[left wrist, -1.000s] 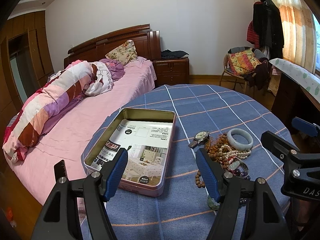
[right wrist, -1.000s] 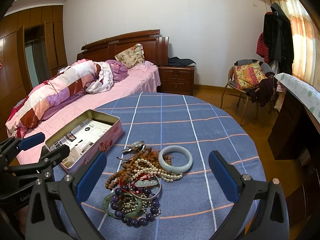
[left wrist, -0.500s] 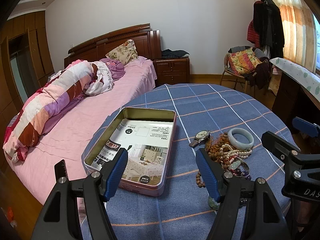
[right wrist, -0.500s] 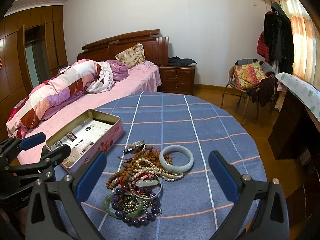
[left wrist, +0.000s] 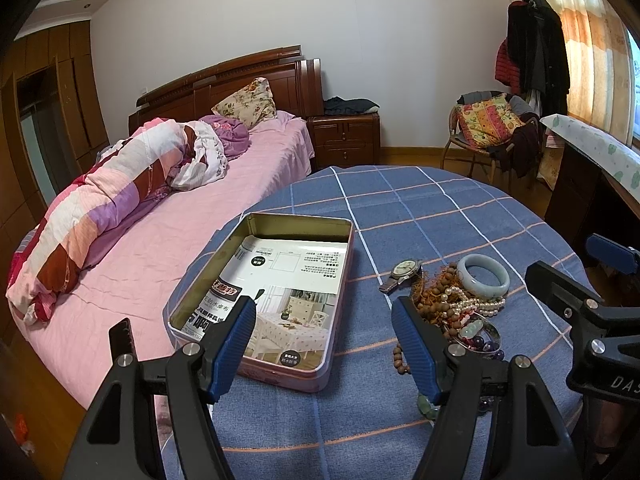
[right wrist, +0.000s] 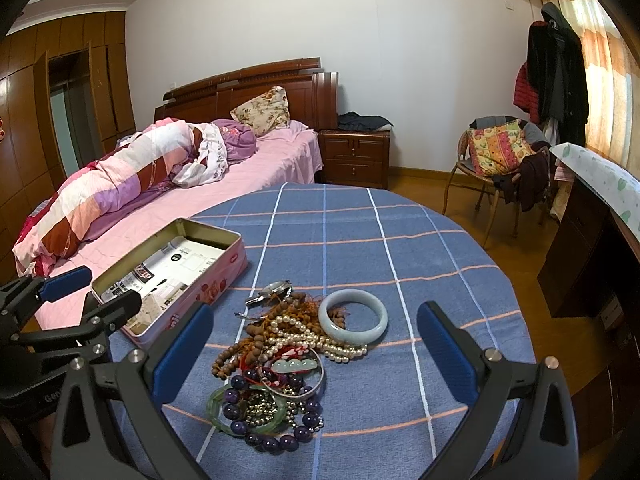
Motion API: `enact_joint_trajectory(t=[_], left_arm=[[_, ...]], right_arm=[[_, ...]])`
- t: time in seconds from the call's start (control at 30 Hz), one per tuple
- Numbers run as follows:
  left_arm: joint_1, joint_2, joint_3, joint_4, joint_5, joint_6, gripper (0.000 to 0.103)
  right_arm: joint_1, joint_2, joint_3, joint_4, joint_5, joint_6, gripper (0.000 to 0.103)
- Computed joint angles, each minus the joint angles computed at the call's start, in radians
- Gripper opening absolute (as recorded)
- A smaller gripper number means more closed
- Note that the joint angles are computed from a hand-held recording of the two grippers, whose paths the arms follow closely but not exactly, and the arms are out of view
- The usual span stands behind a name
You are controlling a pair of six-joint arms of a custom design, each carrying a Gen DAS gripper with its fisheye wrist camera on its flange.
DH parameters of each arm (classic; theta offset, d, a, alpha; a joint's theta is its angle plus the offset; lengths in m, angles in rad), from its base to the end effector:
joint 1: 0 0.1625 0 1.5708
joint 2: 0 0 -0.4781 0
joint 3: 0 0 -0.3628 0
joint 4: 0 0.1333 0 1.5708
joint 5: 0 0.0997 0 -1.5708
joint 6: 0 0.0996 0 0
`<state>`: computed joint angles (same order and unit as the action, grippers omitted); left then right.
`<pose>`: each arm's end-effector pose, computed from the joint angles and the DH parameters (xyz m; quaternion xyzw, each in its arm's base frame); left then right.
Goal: Organize jewelry
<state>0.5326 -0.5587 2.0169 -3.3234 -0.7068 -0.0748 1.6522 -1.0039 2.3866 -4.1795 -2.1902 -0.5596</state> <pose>-0.3766 -0.4646 0.0225 0.3618 0.8245 -0.3319 0.2813 0.1106 -0.4270 0.2758 0.0790 -0.7946 0.4733 0.3720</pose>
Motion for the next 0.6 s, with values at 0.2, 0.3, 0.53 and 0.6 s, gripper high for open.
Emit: enact_joint_trajectory(t=[0.2,0.3,0.53,0.6], left_arm=[[0.001,0.000,0.001,0.001,0.000,0.002,0.070],[0.001,0.000,0.002,-0.002,0.000,0.002,0.070],[0.003,0.001,0.004,-0.001,-0.001,0.001,0.070],[0.005,0.003,0.006,-0.005,0.000,0.002,0.071]], right_arm=[[0.000,0.003,0.001,-0.001,-0.001,0.003,0.103],[-0.001,0.003,0.001,-0.002,0.001,0.003,0.103],[-0.002,0.007,0.003,-0.004,0.001,0.005,0.103],[-0.003,0.005,0.003,-0.001,0.002,0.006,0.103]])
